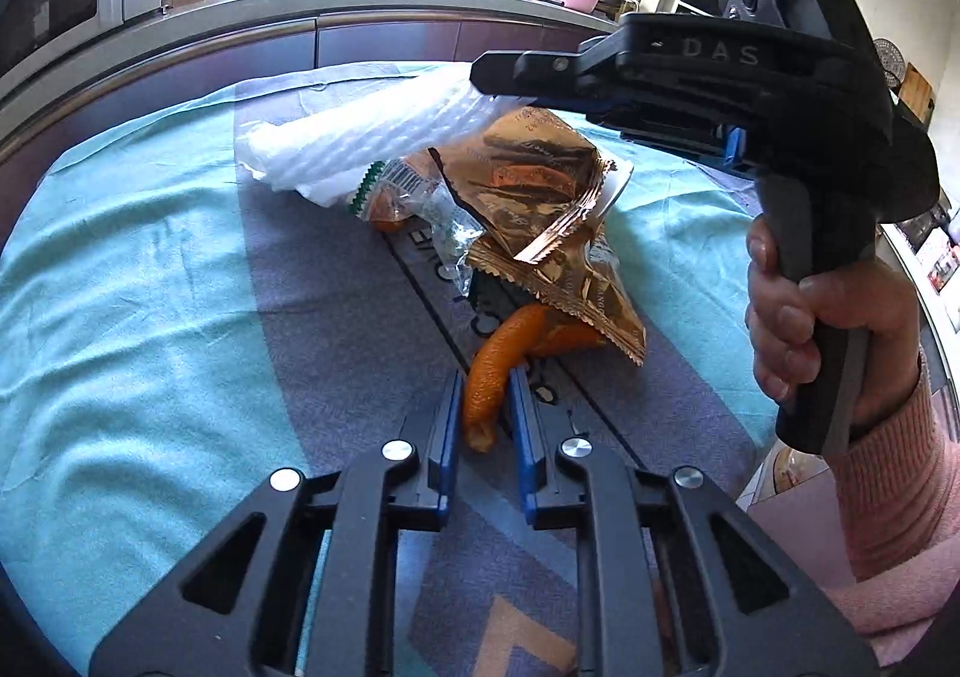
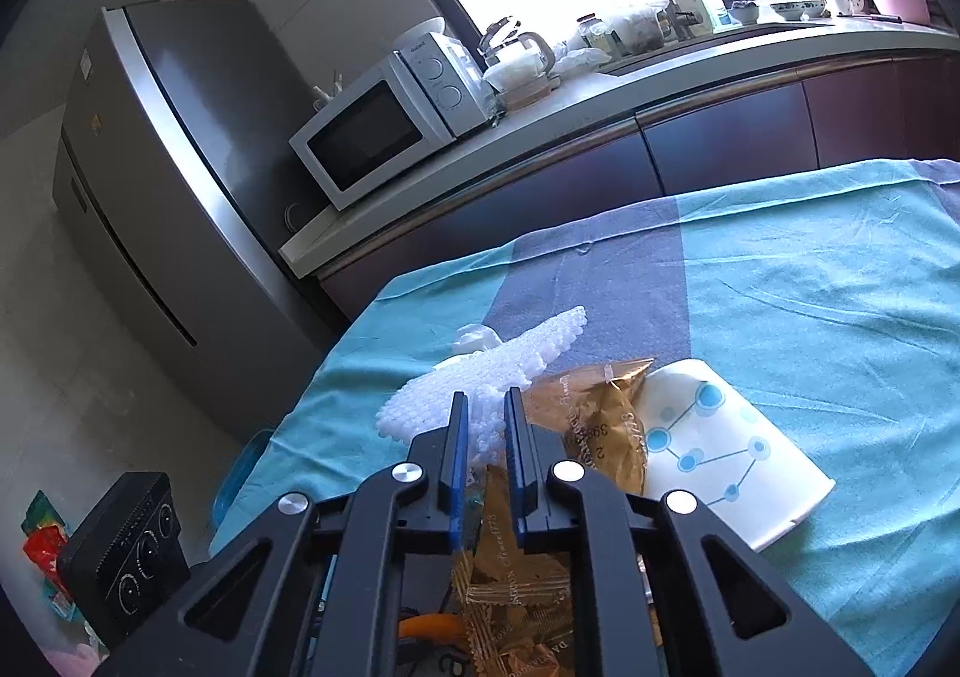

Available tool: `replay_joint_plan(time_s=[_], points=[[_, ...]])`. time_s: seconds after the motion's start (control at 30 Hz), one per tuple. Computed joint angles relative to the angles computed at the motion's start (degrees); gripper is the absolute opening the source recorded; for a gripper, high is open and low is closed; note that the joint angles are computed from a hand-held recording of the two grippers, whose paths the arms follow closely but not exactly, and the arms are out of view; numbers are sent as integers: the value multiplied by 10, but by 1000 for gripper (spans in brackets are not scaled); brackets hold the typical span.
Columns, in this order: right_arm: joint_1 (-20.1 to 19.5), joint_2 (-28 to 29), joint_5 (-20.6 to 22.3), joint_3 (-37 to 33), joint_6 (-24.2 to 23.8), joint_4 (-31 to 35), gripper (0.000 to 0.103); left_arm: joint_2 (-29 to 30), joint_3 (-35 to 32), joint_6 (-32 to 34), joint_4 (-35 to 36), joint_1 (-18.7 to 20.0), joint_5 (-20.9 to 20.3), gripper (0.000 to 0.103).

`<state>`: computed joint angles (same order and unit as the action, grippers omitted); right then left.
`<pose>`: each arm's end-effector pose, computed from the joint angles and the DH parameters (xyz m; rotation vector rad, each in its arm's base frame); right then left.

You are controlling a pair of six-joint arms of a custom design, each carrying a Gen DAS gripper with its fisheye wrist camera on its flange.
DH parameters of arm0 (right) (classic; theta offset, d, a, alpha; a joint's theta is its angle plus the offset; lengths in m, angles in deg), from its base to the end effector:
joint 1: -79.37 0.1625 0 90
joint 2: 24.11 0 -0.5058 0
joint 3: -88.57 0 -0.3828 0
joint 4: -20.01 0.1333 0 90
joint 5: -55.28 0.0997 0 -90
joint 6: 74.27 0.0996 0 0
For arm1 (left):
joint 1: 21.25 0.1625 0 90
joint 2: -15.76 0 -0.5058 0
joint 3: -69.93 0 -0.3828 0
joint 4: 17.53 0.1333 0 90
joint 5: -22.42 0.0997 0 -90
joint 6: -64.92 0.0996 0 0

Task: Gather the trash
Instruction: 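Grasp the orange peel with left tool while right tool grasps another foam net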

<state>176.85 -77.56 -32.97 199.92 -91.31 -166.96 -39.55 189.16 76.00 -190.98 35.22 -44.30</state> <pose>0.2191 -0.6215 0.2301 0.6388 -2.8649 1.0415 -0.1768 -0.5795 0.1817 0.9548 2.5846 -0.5753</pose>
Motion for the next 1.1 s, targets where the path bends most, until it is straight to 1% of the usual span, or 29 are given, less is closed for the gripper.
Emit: replay_joint_plan(time_s=[0.1,0.33,0.5,0.67,0.9,1.1], points=[[2,-4,8,3,-6,-6,10,-4,6,1,-11,0,-4,14],[7,-10,29,5,-14,-5,9,-26,23,-5,-29,0,1,13],[12,-13,53,5,-16,-5,9,-56,41,-15,-44,4,17,13],[22,-9,65,2,-22,-4,9,-90,56,-31,-54,10,39,13],[34,5,83,-9,-23,19,9,-137,70,-44,-65,22,70,13],[44,25,94,-21,-25,44,9,-162,83,-55,-78,27,95,13]])
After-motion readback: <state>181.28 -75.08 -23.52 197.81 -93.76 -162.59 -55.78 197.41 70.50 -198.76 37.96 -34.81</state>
